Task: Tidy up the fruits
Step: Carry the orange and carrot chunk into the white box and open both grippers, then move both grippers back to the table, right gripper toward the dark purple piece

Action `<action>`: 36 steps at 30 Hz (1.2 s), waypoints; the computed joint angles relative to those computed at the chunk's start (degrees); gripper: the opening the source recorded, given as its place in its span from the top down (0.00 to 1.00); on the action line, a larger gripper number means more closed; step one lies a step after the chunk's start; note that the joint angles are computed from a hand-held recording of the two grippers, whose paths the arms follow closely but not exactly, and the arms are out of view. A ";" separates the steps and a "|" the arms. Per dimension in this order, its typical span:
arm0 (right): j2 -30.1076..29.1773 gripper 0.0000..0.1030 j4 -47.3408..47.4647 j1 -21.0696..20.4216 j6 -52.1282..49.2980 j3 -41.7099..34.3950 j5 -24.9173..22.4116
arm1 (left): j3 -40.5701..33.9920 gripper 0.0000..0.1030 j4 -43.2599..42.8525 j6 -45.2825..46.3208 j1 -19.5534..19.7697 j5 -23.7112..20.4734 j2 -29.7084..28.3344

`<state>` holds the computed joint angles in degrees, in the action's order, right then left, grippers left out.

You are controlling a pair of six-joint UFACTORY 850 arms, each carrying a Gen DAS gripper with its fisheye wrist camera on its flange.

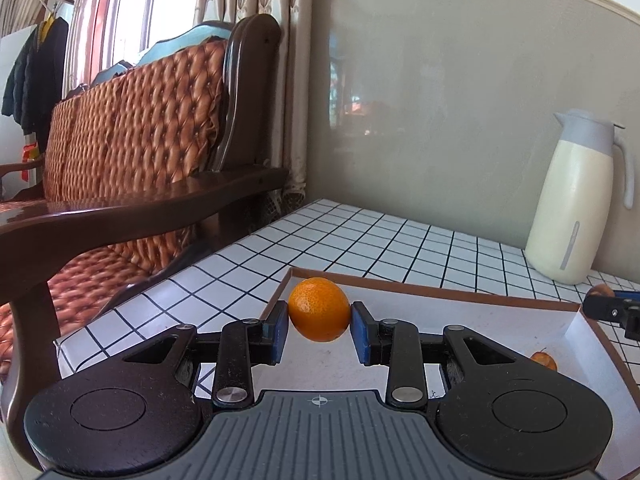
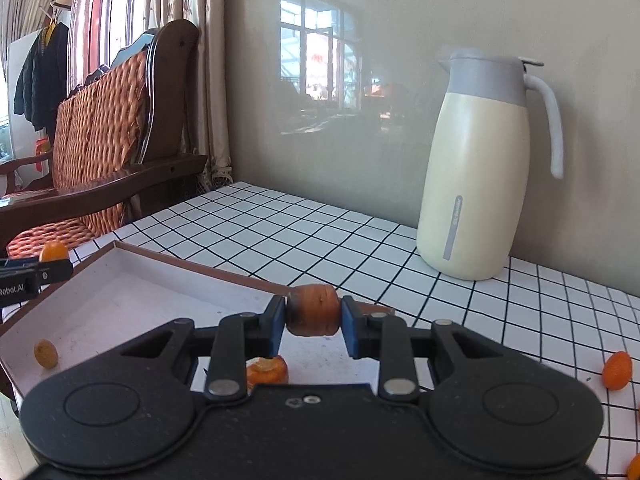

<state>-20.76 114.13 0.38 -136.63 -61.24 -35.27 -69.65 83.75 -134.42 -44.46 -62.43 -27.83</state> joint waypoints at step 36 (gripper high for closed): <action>2.60 0.06 9.42 -1.37 -11.14 4.40 -5.66 | -0.78 0.00 2.03 -0.88 -2.31 -5.39 -1.70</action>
